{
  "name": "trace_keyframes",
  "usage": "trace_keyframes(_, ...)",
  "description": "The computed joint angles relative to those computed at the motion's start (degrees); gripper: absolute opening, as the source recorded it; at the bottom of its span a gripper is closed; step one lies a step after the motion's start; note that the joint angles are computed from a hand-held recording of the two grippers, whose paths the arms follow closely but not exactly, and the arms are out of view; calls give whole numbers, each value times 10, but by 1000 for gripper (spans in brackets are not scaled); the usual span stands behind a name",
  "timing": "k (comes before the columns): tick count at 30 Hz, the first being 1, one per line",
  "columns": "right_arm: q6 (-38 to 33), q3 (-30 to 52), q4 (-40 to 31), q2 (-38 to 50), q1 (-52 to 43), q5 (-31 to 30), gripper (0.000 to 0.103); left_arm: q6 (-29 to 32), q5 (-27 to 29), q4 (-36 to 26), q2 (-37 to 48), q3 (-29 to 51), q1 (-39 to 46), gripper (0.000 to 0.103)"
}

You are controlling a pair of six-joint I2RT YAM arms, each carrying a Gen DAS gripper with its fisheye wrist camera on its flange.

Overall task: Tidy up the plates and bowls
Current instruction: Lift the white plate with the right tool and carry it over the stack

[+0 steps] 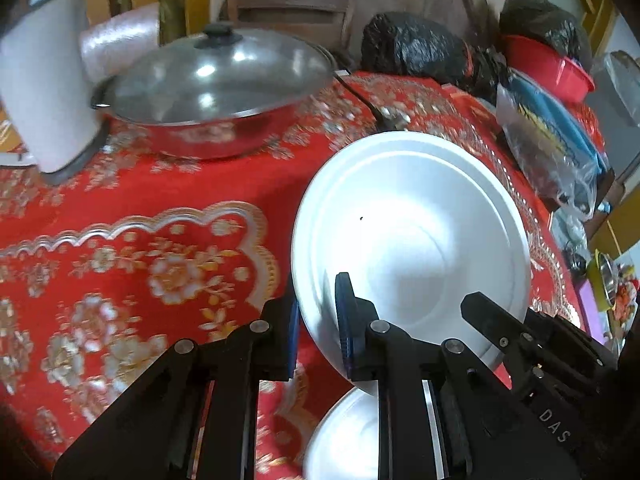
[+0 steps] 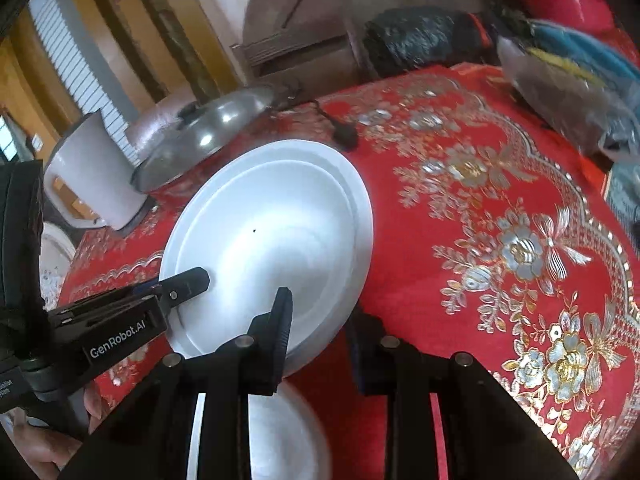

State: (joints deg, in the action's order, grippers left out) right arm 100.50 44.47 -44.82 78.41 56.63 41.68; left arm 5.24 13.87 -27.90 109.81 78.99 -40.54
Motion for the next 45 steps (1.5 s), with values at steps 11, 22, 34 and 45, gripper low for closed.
trace_keyframes(11, -91, 120, 39, 104, 14, 5, 27, 51, 32, 9, -126, -125, 127, 16)
trace_keyframes(22, -186, 260, 90, 242, 37, -28, 29, 119, 79, 17, -217, -233, 292, 17)
trace_keyframes(34, -266, 454, 69, 401, 50, -68, 29, 200, 127, -8, -207, -246, 462, 17)
trace_keyframes(45, -326, 651, 5, 520, 58, -86, 29, 252, 166, -40, -179, -213, 572, 17)
